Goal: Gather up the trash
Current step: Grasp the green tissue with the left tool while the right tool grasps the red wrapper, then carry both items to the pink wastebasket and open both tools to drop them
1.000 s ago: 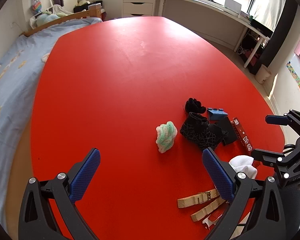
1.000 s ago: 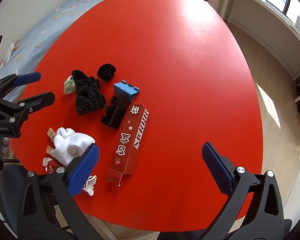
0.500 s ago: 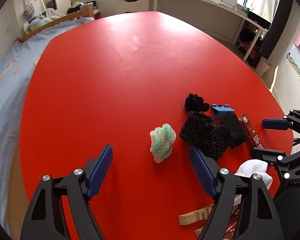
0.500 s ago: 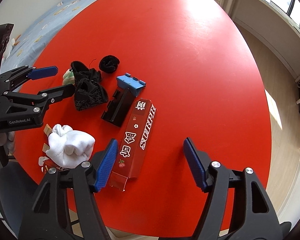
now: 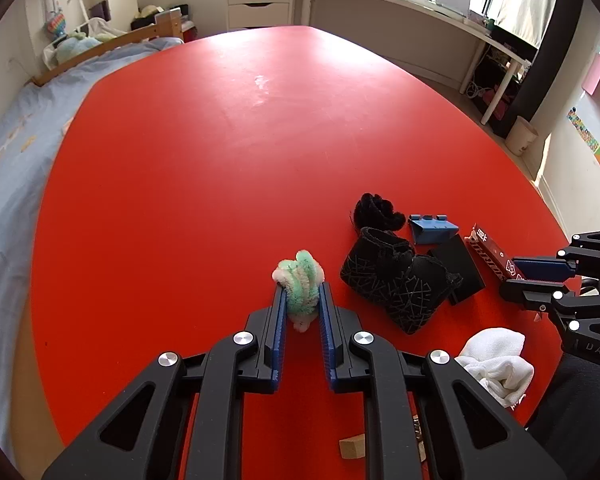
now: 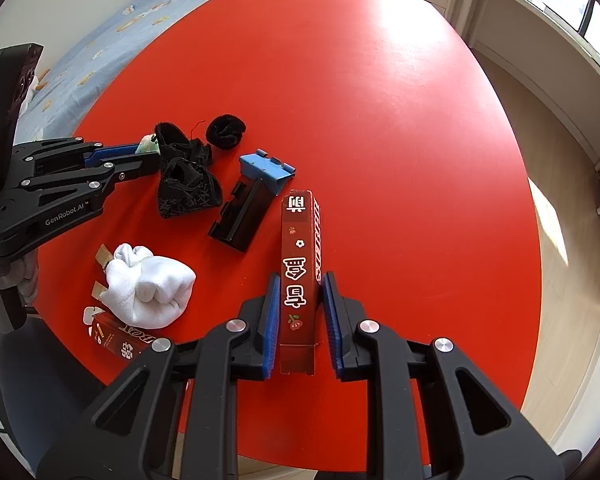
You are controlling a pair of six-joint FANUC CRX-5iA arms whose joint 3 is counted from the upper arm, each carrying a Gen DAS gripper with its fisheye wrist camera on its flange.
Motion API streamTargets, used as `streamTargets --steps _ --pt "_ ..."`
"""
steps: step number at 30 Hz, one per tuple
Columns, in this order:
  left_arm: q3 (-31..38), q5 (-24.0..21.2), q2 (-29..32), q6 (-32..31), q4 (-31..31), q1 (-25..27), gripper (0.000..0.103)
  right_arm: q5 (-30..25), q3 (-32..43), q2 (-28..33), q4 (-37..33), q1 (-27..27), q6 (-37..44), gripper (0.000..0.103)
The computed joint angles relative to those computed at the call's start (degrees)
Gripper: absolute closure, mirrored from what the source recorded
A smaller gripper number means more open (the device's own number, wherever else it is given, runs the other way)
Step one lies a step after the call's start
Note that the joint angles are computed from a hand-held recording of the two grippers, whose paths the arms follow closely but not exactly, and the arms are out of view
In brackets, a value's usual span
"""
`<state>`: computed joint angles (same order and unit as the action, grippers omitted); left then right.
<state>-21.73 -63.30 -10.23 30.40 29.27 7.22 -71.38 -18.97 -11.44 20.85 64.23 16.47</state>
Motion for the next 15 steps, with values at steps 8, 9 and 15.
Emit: streamTargets --steps 8,9,15 --pt "-0.07 -1.15 -1.34 0.7 0.65 1.76 0.088 -0.1 -1.48 -2.27 1.35 1.56 -1.89 0.085" --pt "-0.1 -1.46 -1.68 0.76 0.72 2.05 0.088 -0.13 -1.56 -2.58 1.56 1.73 -2.02 0.085" --pt "-0.64 -3.93 -4.72 -0.22 1.64 4.67 0.088 -0.89 -2.28 -4.96 3.48 4.15 -3.76 0.085"
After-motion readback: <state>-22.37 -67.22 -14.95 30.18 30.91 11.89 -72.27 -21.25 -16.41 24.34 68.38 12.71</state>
